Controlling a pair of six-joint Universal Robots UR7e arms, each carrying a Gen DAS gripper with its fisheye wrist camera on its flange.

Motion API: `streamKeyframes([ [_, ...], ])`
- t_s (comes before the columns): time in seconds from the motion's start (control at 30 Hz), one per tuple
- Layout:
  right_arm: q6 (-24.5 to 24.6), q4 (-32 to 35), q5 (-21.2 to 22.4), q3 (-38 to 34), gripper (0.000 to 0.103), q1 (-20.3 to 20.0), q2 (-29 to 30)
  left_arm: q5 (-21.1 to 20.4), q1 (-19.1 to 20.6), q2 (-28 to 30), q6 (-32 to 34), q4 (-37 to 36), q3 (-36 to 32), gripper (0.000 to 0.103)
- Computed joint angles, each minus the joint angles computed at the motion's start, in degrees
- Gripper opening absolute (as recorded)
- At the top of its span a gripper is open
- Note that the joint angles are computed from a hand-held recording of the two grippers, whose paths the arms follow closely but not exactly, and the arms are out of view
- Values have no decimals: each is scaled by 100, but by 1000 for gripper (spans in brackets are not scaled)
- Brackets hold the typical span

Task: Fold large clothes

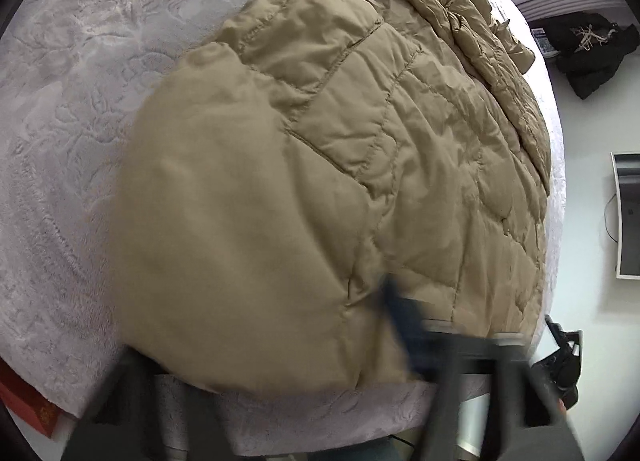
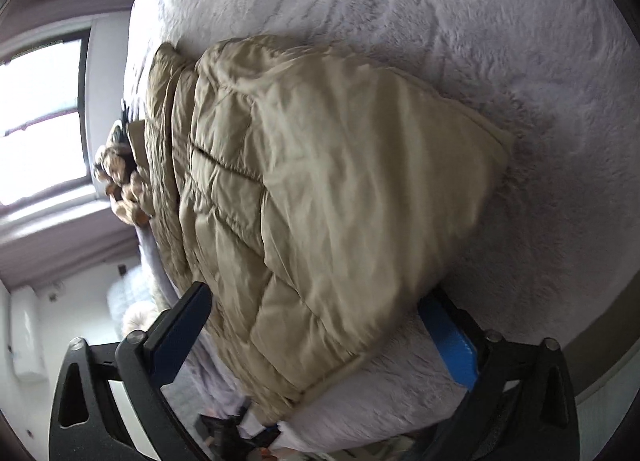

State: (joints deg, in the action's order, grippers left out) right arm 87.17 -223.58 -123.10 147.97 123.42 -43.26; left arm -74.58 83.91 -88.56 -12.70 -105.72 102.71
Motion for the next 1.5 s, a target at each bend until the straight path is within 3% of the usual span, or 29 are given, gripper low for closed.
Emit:
streamKeyframes([
  [0.03, 34, -273, 30, 11, 83, -14, 118, -182, 61, 27, -2, 16, -68, 18],
  [0.07, 68, -409, 63, 12, 56, -34, 191, -353, 85, 41, -42, 7, -155, 17],
  [0.1, 115, -428, 153, 23, 23, -105, 189, -388, 63, 36, -38, 2, -192, 15],
  [0.13, 109, -359, 237, 34, 15, -180, 134, -428, 18, 23, -32, 10, -252, 15],
  [0.2, -56, -151, 315, 17, 10, -251, -61, -543, -94, -25, -30, -34, -367, 15],
  [0.37, -1015, 558, 586, -244, 9, -325, -879, -501, -509, 93, -68, -266, -829, 15],
  [0.5, -2150, 1929, 878, -854, 9, -543, -1792, -324, -780, 477, 42, -597, -1333, 15],
  [0.6, -2983, 2802, 1113, -1462, 9, -755, -2120, -143, -948, 944, 195, -933, -1850, 15],
  [0.73, -4164, 3798, 1488, -2491, 9, -1103, -2158, 83, -1018, 1642, 362, -1226, -2557, 15],
  [0.87, -4892, 4707, 1643, -3546, 9, -1470, -1879, 283, -942, 2506, 533, -1136, -3494, 15],
  [1.1, -4882, 5479, 1509, -4652, 9, -2031, -1174, 567, -674, 4013, 784, -173, -5265, 15],
  [1.2, -4699, 5371, 1426, -4809, 9, -2178, -923, 652, -644, 4384, 853, 337, -5835, 16],
  [1.27, -4554, 5275, 1396, -4843, 9, -2240, -815, 669, -660, 4478, 983, 589, -6065, 23],
  [1.3, -4480, 5218, 1387, -4843, 10, -2265, -776, 662, -673, 4510, 1103, 723, -6190, 33],
  [1.33, -4457, 5190, 1400, -4811, 11, -2302, -798, 650, -689, 4471, 1231, 722, -6188, 50],
  [1.43, -4400, 5207, 1360, -4854, 13, -2333, -751, 751, -770, 4269, 1543, 437, -5984, 80],
  [1.5, -4421, 5320, 1324, -4908, 17, -2323, -744, 927, -845, 4135, 1811, 189, -5802, 80],
])
